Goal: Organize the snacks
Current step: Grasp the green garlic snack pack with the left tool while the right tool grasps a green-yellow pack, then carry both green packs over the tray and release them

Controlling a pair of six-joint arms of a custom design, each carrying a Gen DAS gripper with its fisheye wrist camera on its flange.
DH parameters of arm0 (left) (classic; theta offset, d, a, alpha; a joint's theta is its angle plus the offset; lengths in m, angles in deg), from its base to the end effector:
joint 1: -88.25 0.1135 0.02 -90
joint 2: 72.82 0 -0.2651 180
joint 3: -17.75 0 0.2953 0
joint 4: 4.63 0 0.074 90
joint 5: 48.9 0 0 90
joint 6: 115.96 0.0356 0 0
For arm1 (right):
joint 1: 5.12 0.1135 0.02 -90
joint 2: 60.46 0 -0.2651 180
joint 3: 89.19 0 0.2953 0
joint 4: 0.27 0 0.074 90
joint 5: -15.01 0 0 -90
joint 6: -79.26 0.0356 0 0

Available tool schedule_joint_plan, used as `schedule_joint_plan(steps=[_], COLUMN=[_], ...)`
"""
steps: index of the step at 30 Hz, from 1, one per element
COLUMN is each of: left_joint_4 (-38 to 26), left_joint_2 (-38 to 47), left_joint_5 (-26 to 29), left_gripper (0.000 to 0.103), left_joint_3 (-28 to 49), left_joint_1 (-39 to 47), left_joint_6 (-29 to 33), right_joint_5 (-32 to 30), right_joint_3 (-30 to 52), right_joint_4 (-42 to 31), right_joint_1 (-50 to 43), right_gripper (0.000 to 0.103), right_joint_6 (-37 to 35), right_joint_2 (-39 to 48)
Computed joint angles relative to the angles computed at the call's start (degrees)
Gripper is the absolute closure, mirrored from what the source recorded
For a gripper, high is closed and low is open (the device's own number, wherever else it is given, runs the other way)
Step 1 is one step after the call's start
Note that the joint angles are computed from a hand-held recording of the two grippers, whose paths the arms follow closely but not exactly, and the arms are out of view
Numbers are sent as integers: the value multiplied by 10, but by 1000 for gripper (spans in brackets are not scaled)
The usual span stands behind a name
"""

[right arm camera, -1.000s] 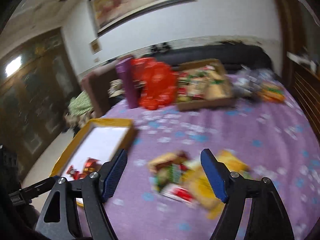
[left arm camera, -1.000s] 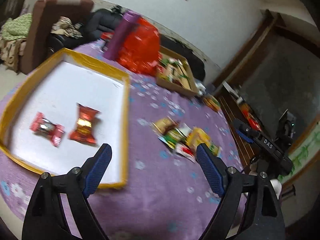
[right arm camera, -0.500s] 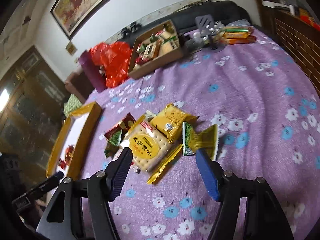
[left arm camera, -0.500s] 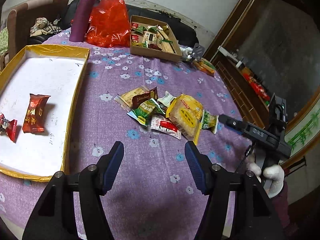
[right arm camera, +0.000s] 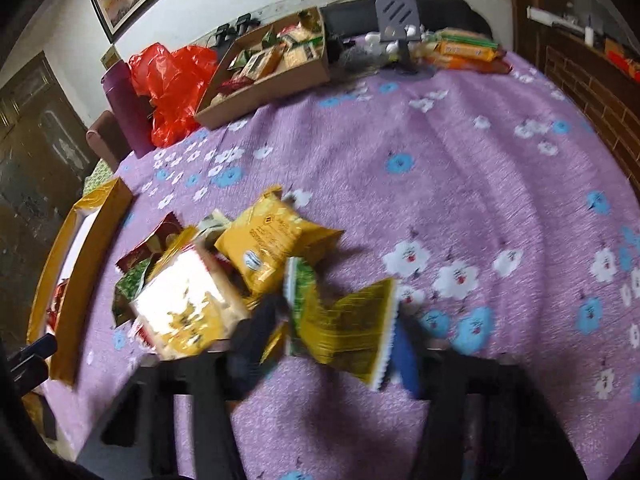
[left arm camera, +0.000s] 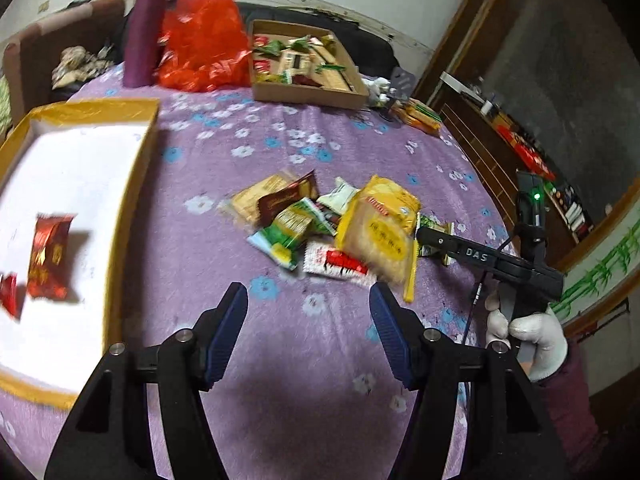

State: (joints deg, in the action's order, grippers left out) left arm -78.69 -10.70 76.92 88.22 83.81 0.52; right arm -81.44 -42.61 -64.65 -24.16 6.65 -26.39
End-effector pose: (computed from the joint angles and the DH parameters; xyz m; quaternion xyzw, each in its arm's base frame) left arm 0.2282 -0.0386 0.2970 0.3103 0.8793 -0.2568 0.2540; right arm 0.1490 -0.0472 0.2399 0.2775 0.9021 0.0485 0.3269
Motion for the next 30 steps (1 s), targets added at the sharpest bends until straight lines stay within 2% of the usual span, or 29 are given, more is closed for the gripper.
schedule_joint_plan(steps=[1, 5, 9, 13, 18, 20, 21, 22, 24, 27, 30], left_joint_4=[17, 90, 137, 185, 200, 219, 226, 227, 223, 231, 219], left_joint_2=[0, 23, 57, 87, 138, 142, 141, 142, 143, 131, 107], left_joint_5=[-12, -75, -122, -162, -168, -169, -171, -172, -157, -162, -137], left_gripper=[40, 40, 40, 41, 41, 51, 70, 74, 74, 74, 74], left_joint_3=[-2, -2, -5, -20, -7, -9, -11, -9, -9, -21, -29], left_joint_1=[-14, -73, -113, -143, -157, -161, -162, -161, -157, -159, -142], left_joint_6=[-12, -52, -51, -52, -57, -68, -72, -77, -84, -91, -93], right_joint_5=[-28, -77, -132, -151, -150, -149, -148, -145, -133, -118, -117], right_joint_3=[-3, -21, -40, -45, -47, -48, -48, -49, -49, -51, -53], right_joint_4=[2, 1, 4, 8, 10, 11, 12, 12, 14, 16, 15], right_joint_1=[-20, -61, -111, -126, -121, -120, -119, -116, -106, -93, -94], right_gripper=[61, 66, 66, 66, 66, 66, 66, 66, 66, 66, 67], right_joint_6=[-3, -14, -24, -27, -28, -28, -27, -26, -22, -17, -14], right_joint_2=[-4, -38, -66, -73, -77, -78, -79, -81, -84, -90, -104])
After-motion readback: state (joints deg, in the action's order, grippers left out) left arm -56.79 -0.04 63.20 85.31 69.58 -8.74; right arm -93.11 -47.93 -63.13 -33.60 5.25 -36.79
